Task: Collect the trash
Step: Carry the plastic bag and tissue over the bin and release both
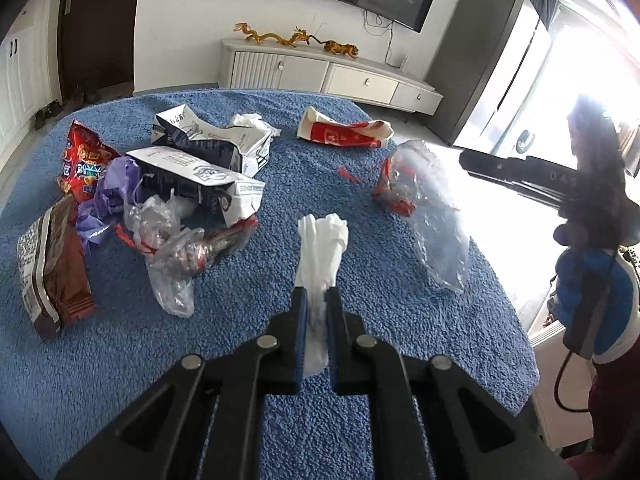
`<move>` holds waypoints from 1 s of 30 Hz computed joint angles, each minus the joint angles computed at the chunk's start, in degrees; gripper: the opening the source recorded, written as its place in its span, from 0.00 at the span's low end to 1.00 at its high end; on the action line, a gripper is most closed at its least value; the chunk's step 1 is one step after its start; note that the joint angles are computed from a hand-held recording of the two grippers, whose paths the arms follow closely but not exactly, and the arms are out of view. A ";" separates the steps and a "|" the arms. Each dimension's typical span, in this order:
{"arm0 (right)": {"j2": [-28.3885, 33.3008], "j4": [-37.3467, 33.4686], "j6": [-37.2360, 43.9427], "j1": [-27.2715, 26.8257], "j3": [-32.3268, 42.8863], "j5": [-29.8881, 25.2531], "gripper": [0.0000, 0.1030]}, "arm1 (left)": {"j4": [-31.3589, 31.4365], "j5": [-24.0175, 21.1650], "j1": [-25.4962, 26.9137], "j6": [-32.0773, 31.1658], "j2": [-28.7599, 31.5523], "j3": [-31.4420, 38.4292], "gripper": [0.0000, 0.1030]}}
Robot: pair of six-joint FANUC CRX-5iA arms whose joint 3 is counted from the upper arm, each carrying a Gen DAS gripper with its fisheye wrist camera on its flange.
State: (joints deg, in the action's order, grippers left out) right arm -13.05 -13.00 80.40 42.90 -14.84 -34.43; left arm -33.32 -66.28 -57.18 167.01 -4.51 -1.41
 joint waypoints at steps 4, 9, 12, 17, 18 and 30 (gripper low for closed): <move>2.27 4.50 -3.22 0.55 -0.45 0.75 0.61 | 1.00 0.80 0.95 0.01 -0.13 -0.72 0.08; 7.95 -2.68 2.33 -2.19 4.56 -2.45 0.44 | 1.33 0.77 1.24 0.10 0.03 -0.74 0.08; 10.30 -8.13 6.41 -4.01 7.09 -4.84 0.09 | 0.57 0.11 0.66 0.81 -0.37 -0.69 0.08; 10.10 -19.62 15.48 -7.63 8.55 -7.31 0.03 | -0.73 -0.80 -0.26 2.19 -1.14 -0.22 0.08; 9.64 -21.72 17.11 -8.46 8.69 -8.05 0.03 | -0.99 -0.89 -0.36 2.39 -1.31 -0.06 0.08; 1.17 -42.28 32.11 -24.53 6.43 -16.15 0.03 | 3.18 2.46 2.59 -8.02 3.69 7.21 0.08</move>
State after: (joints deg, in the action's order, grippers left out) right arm -11.87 -55.28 112.51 18.37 -8.42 -50.58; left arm -30.14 -63.81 -54.59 158.99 -0.82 5.80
